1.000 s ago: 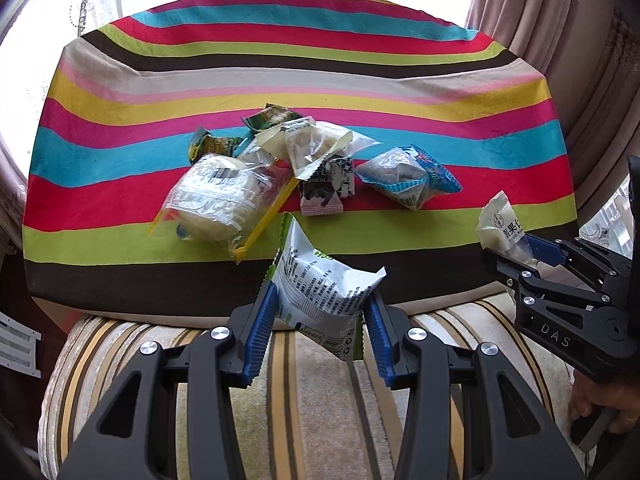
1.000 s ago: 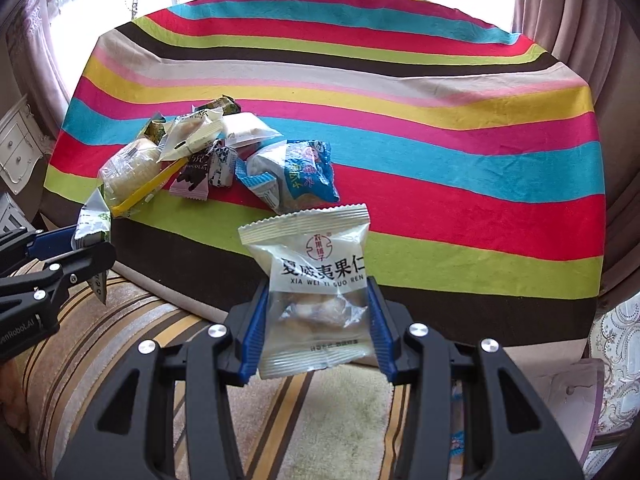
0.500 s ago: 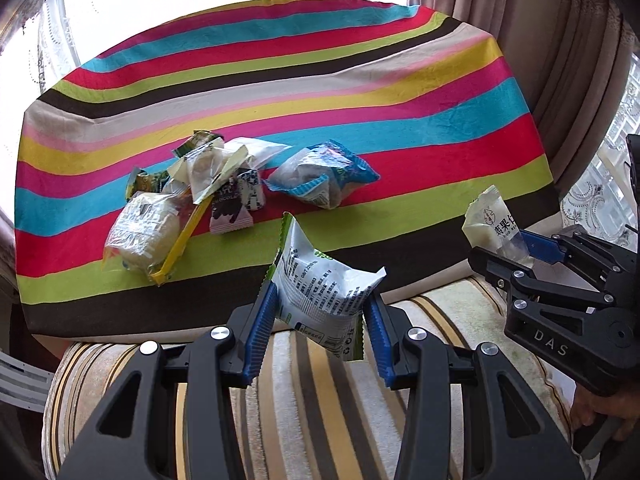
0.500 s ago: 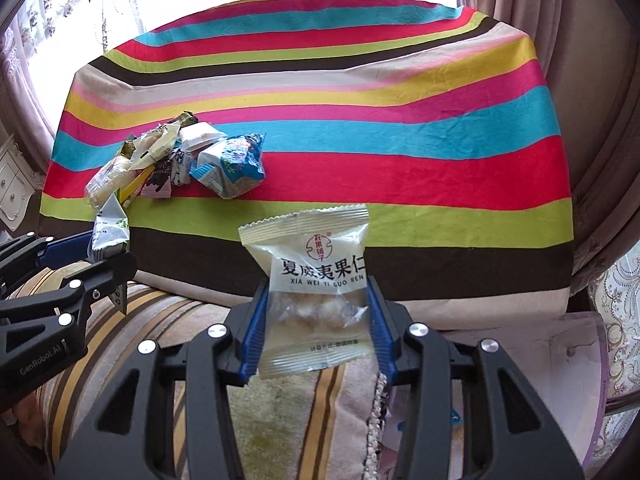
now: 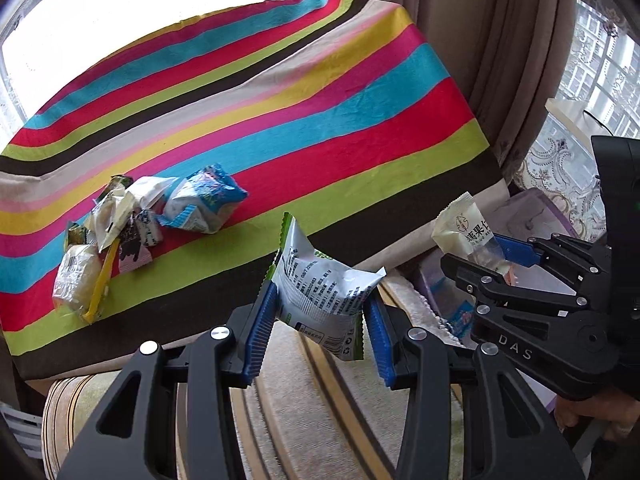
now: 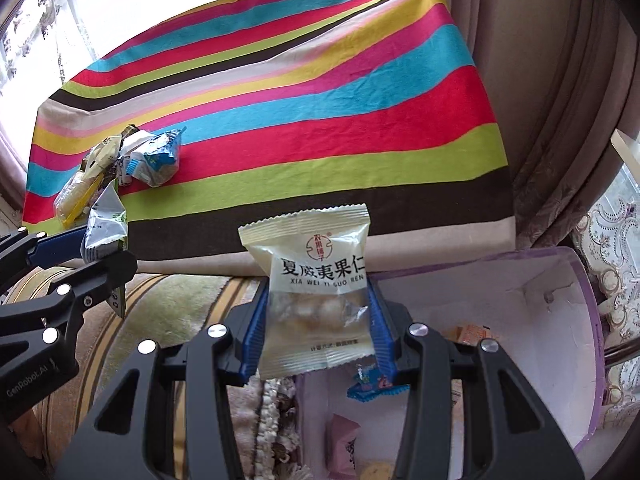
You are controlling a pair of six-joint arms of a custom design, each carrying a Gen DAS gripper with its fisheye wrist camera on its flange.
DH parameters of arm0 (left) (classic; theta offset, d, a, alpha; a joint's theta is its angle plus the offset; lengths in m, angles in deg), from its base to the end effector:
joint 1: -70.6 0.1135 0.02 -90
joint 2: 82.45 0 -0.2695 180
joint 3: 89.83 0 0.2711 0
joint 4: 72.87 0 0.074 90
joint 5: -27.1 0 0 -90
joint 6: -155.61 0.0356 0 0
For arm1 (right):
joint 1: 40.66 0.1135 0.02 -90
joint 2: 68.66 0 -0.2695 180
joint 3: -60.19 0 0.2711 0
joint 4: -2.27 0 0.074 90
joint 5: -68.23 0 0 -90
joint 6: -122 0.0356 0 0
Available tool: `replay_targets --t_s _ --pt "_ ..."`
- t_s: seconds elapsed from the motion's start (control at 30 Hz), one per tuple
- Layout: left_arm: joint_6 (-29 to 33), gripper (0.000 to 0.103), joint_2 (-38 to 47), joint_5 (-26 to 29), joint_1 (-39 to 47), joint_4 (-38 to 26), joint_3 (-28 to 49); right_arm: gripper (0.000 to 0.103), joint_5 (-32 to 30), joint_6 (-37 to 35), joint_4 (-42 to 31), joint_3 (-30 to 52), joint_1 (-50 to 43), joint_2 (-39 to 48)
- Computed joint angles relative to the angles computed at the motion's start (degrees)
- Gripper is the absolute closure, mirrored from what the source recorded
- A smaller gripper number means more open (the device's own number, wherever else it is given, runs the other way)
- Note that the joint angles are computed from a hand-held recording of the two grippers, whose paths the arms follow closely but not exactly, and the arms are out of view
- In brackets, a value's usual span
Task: Organize snacks
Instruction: 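Carry the silver-green bag into the white box while the right carries the nut packet there, opening both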
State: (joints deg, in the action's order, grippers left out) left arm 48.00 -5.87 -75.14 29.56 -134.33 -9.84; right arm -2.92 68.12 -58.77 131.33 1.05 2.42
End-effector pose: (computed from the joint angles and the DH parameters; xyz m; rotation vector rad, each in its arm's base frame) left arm 0.2204 -0.1819 0.2995 0.4414 2.5145 -0.1192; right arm 0.1987 0.1617 0.2746 -0.0149 2.5477 0.0850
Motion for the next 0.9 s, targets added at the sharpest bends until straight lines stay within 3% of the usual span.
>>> replay_targets --t_s 0.67,0.77,0.9 --pt "-0.23 0.059 10.03 1.44 -9.76 0.53 7.58 0.055 -2.04 -0.11 -3.22 -9.89 -12.16 -15.59" --pt "0.36 0.053 10.49 3.21 -9.85 1.17 7.95 0.055 -2.49 -0.62 -3.32 -10.29 -13.16 -16.40" --pt "0.78 0.027 10.84 2.41 -10.80 1.82 8.13 0.045 -1.90 -0.15 -3.41 -10.21 -12.63 -16.24"
